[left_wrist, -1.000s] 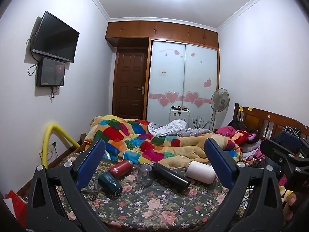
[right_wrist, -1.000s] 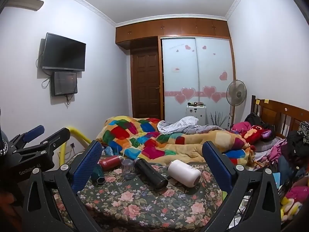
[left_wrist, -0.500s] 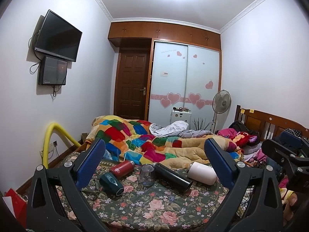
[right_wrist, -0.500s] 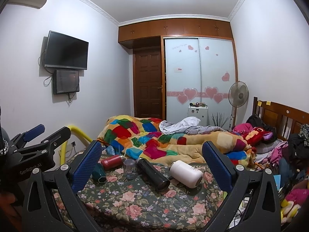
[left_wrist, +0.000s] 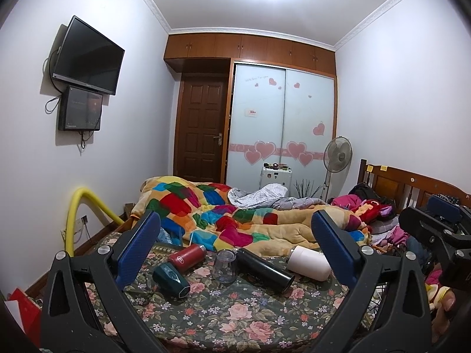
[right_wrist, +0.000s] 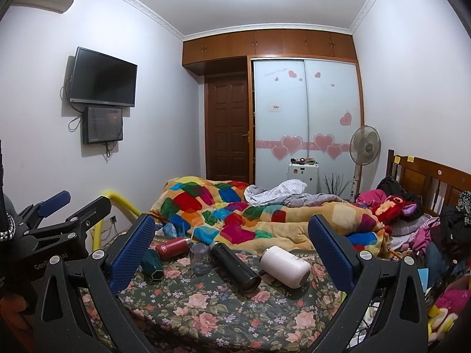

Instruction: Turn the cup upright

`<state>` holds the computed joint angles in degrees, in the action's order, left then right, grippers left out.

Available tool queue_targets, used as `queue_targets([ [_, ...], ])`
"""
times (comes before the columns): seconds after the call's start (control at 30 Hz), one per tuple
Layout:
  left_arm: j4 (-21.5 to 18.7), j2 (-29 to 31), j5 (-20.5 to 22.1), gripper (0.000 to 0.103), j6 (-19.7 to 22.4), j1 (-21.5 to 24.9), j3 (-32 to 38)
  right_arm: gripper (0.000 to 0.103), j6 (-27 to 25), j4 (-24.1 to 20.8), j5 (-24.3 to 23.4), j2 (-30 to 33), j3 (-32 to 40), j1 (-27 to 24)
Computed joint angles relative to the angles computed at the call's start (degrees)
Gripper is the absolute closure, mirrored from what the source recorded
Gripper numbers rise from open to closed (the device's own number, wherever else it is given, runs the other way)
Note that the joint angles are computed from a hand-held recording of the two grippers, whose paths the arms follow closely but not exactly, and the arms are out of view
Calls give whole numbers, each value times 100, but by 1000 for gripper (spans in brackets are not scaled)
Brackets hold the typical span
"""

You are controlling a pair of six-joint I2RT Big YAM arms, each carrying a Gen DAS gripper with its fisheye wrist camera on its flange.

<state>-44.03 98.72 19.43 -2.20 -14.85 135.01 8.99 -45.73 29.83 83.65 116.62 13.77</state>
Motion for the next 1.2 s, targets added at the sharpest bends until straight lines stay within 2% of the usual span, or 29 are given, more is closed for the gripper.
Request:
queue_targets([
  [1.07,-47,44,56,0,-18,44,28,0,24,-53,-1,60,101,45],
  [1.2,-174,235,66,0,-34,52,284,0,55,-121,-72,107,135,-19],
])
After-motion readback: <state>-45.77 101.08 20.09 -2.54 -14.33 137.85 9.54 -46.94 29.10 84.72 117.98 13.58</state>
